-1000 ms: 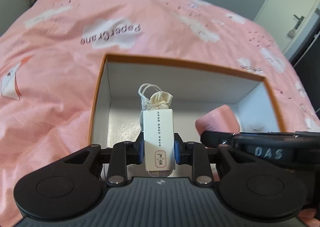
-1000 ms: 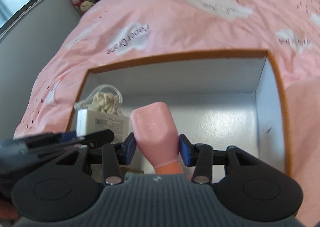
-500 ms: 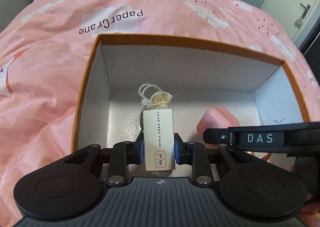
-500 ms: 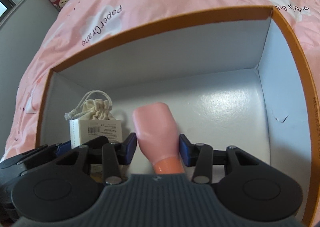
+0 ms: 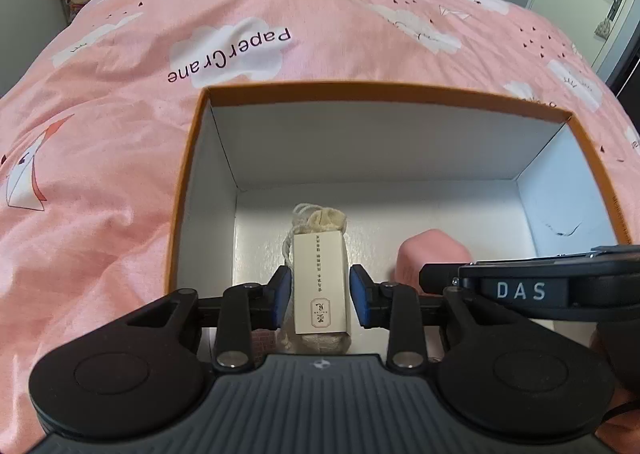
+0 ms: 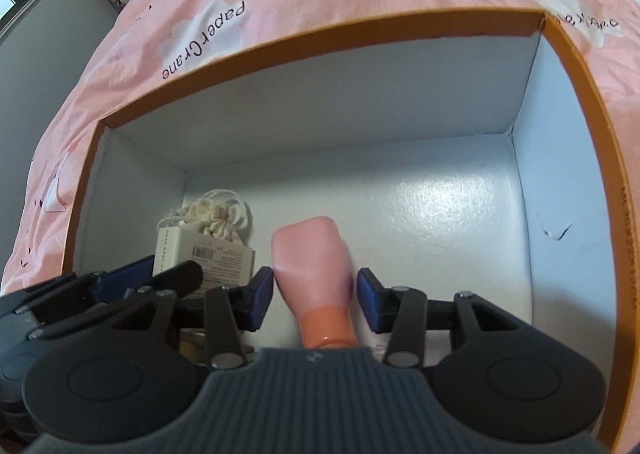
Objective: Organize rigid objects
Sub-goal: 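Carry the pouch box and pink bottle over the box and lower them inside, then open both tools to release pouch box and pink bottle, then withdraw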
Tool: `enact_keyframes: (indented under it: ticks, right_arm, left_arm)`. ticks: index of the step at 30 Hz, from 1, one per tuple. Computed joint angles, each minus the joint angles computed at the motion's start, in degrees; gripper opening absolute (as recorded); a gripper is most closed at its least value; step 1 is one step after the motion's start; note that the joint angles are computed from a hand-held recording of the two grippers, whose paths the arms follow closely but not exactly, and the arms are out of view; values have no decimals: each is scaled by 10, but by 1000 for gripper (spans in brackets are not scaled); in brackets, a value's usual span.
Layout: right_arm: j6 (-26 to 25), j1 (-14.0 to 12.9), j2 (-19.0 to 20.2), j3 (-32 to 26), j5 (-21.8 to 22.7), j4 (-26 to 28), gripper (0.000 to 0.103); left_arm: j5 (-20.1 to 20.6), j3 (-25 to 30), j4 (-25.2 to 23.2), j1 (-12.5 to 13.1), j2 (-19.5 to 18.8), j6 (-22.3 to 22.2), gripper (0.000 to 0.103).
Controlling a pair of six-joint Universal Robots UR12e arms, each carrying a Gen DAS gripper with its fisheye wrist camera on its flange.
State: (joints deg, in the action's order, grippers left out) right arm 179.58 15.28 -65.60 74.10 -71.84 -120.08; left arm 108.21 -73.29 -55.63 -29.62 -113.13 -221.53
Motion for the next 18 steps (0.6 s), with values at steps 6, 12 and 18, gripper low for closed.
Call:
enact_keyframes:
  ticks: [6, 12, 18]
  right_arm:
    - [-10, 2, -16, 19, -25, -45, 57]
    - [-35, -4, -44, 52, -17, -113, 60]
    - [-17, -26, -85, 118, 61, -236, 67]
  left_arm:
    - [31, -11, 33, -7, 12, -6, 62]
    - [78, -29, 80, -22, 31, -13, 62]
    - [113, -48, 120, -43, 52, -11, 62]
